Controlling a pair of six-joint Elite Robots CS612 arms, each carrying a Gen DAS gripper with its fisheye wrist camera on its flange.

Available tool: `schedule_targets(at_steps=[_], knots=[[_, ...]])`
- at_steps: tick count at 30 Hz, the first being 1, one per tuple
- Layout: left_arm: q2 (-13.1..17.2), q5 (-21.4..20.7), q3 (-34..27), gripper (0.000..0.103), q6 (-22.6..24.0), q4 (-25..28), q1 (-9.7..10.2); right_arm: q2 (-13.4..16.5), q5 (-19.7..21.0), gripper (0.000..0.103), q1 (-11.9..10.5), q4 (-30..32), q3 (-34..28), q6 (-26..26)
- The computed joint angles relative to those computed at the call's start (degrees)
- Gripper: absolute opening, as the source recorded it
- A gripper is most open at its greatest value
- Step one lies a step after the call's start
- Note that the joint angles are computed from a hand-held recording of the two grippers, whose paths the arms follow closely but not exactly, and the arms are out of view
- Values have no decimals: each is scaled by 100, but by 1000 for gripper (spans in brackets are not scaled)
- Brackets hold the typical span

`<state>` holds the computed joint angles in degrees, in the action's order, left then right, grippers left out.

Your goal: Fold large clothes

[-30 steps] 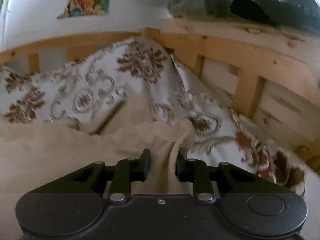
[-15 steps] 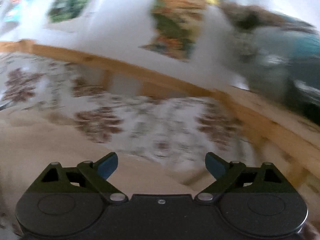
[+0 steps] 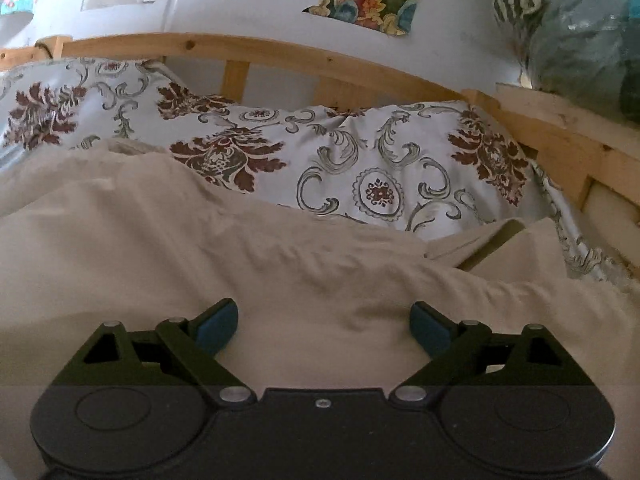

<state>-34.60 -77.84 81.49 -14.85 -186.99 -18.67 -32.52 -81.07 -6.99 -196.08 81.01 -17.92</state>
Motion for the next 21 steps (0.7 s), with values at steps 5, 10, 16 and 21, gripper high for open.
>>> schedule_targets(at_steps=[5, 10, 16, 21], knots=[[-120, -556, 138, 101, -214, -109, 69, -416, 5, 94, -114, -307, 660, 419], [-366, -550, 385, 101, -454, -68, 21, -945, -129, 98, -267, -881, 1720, 815], [-815, -1521, 829, 102, -928, -155, 70, -1281, -71, 98, -576, -601, 2269, 2143], [-800, -2420, 898, 102, -2273, -13, 143, -1198, 70, 95, -777, -532, 2171, 3124]])
